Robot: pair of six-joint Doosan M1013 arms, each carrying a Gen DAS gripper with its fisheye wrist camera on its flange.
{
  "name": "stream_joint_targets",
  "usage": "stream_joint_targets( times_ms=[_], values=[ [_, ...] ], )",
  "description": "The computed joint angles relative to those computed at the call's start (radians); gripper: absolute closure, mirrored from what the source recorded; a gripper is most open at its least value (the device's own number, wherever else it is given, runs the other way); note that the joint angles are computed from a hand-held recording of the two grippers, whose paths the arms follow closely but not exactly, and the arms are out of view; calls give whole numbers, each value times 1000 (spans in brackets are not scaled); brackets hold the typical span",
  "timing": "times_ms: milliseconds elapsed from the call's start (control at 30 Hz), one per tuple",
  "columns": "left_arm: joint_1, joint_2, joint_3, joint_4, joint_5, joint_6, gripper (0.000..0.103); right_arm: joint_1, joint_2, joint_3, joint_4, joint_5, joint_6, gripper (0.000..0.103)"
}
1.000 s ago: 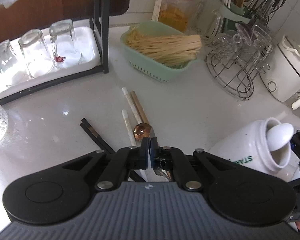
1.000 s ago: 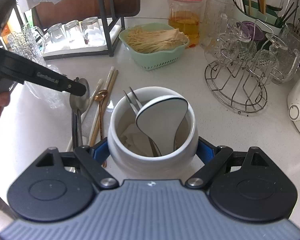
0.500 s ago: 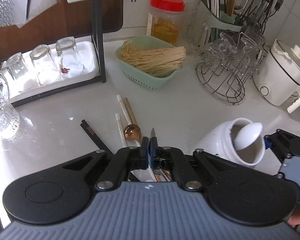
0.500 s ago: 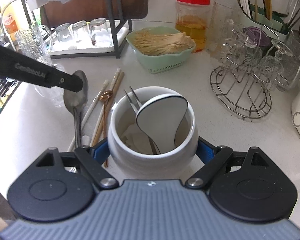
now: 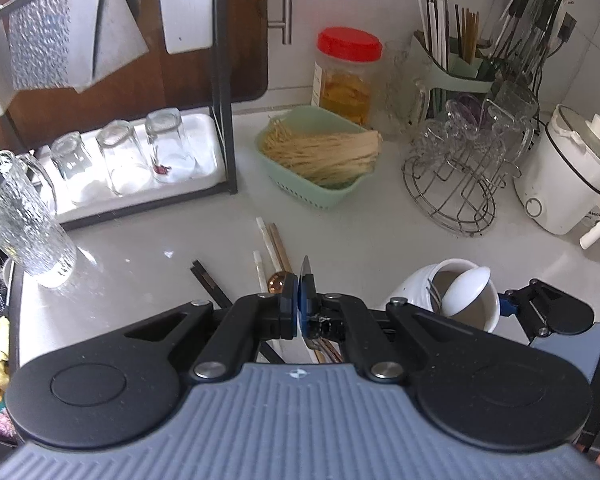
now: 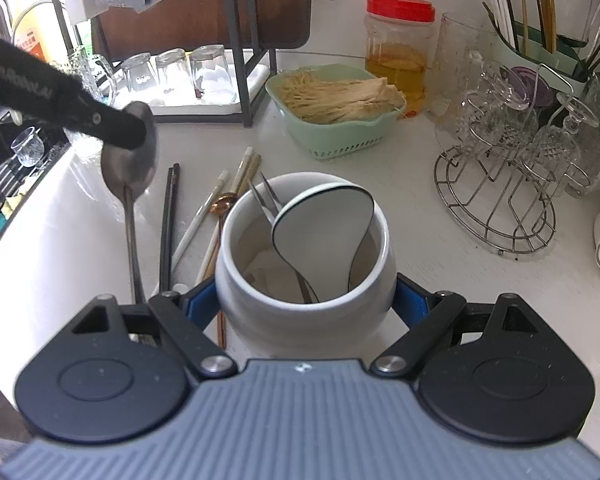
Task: Organize utensils
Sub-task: 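Lift the silver spoon with the left tool and lower it into the crock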
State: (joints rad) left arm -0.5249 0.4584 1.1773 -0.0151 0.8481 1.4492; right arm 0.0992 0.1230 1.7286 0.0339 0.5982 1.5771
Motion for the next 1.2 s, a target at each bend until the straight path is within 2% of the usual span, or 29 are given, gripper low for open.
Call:
stream_joint_targets(
  times_ms=[267, 667, 1200],
  values=[
    [-1, -14, 0, 27, -34, -42, 101, 1, 3, -1, 16, -11, -25, 12],
    [-17, -34, -28, 43, -95, -39, 101, 0, 1, 7, 34, -25, -49, 12],
    [-45, -20, -89, 79, -112, 6, 101, -4, 2, 8, 63, -33, -84, 12]
  ],
)
